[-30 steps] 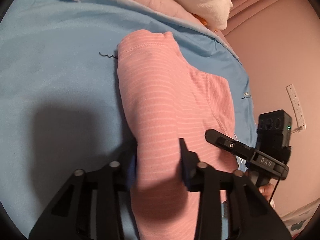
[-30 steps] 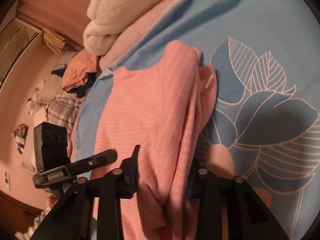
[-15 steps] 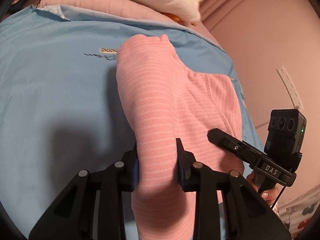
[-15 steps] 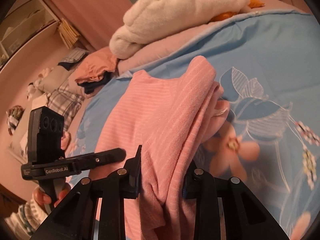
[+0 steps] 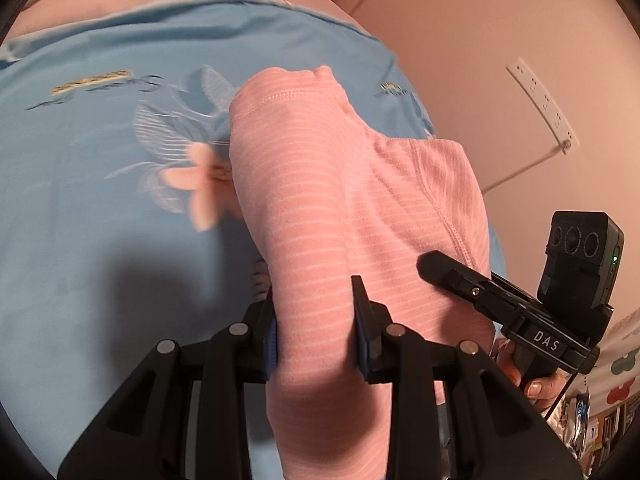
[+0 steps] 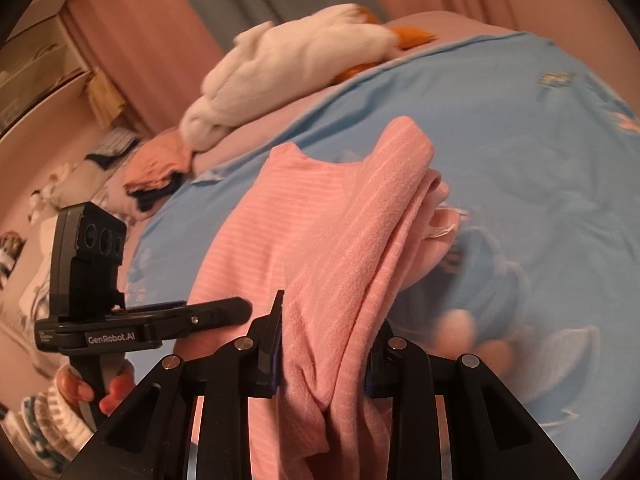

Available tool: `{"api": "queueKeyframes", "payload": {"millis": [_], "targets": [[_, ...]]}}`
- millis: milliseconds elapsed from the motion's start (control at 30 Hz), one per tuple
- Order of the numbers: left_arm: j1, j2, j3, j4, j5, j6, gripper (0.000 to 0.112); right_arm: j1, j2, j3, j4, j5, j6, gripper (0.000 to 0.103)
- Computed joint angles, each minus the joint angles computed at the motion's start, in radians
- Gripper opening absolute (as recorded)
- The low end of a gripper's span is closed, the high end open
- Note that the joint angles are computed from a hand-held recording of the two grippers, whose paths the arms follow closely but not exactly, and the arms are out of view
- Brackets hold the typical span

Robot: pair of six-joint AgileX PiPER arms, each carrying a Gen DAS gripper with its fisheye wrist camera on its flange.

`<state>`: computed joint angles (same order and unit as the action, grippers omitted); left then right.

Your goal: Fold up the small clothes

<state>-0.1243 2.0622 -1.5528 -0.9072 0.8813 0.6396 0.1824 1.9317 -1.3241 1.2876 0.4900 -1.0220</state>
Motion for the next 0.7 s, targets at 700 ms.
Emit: {"api": "queueKeyframes", "payload": {"millis": [700], "targets": [[-0.121, 0.235, -0.282, 0.203, -0.023, -0.208, 0.061, -0.196, 0.118, 0.072, 0.144, 0.1, -0.101, 0.056]]}}
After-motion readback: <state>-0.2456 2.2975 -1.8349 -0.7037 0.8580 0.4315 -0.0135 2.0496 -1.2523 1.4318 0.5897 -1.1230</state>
